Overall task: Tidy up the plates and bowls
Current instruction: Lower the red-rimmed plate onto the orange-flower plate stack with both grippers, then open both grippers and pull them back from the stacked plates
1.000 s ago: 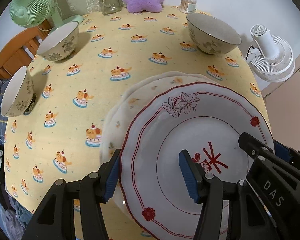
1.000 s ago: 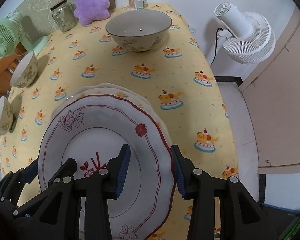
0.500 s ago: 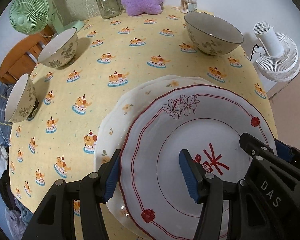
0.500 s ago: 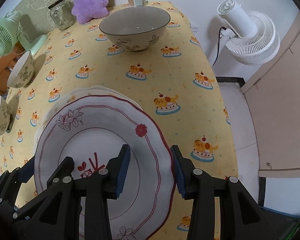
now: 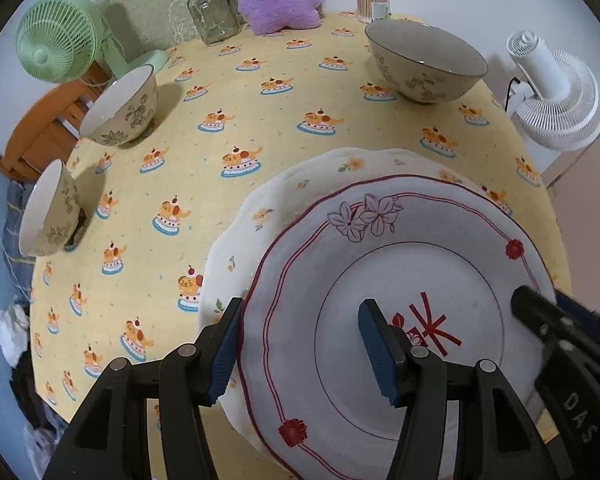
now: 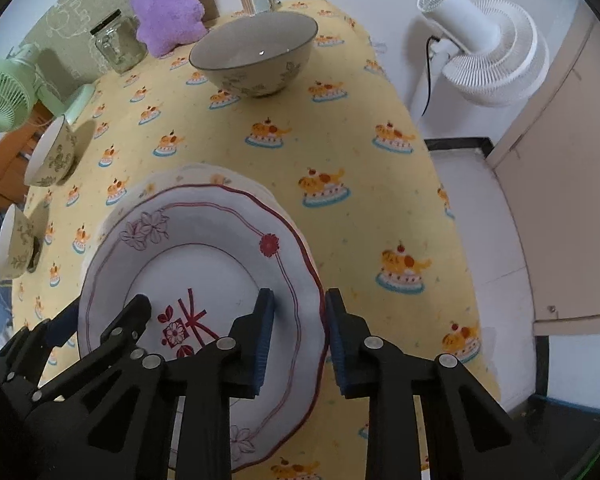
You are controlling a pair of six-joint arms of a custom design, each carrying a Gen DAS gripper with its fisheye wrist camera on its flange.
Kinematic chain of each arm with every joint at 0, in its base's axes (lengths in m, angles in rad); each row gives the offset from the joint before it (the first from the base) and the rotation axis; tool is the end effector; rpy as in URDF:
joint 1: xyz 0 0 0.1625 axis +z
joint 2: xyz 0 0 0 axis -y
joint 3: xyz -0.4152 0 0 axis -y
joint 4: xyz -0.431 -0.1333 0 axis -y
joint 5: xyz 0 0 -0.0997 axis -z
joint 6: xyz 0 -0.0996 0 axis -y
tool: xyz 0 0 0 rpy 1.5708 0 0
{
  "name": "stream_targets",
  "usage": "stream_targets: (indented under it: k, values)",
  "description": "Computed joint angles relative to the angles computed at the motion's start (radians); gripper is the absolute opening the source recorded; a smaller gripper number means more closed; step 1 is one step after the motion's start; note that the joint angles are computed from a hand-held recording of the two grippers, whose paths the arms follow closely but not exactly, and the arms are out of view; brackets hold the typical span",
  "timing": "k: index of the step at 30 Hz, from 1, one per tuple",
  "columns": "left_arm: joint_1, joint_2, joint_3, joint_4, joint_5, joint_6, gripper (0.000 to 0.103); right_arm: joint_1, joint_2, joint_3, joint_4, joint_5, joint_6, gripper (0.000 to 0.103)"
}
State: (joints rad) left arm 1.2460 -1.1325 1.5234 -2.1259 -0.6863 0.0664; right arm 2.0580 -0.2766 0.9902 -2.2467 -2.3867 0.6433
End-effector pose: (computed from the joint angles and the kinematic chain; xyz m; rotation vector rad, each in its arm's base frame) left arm -0.0187 -0.7148 0.3283 0.3536 2.2385 -0.3230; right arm 0.4387 -0.6982 -0.0782 -0.1665 -2.3782 0.5139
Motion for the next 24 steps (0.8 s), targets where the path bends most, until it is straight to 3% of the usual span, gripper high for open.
stream_targets:
  k: [11,24]
  values:
    - [-0.003,-0.009,0.020,-0.022,0.031,0.005,0.059,0.005,0.025,-0.040,0.003,-0.021,-0.044,0.026]
    - [0.018,-0.038,0.011,0.004,0.003,-0.060,0.060,0.018,0.113,-0.166,0.057,-0.077,-0.127,0.032]
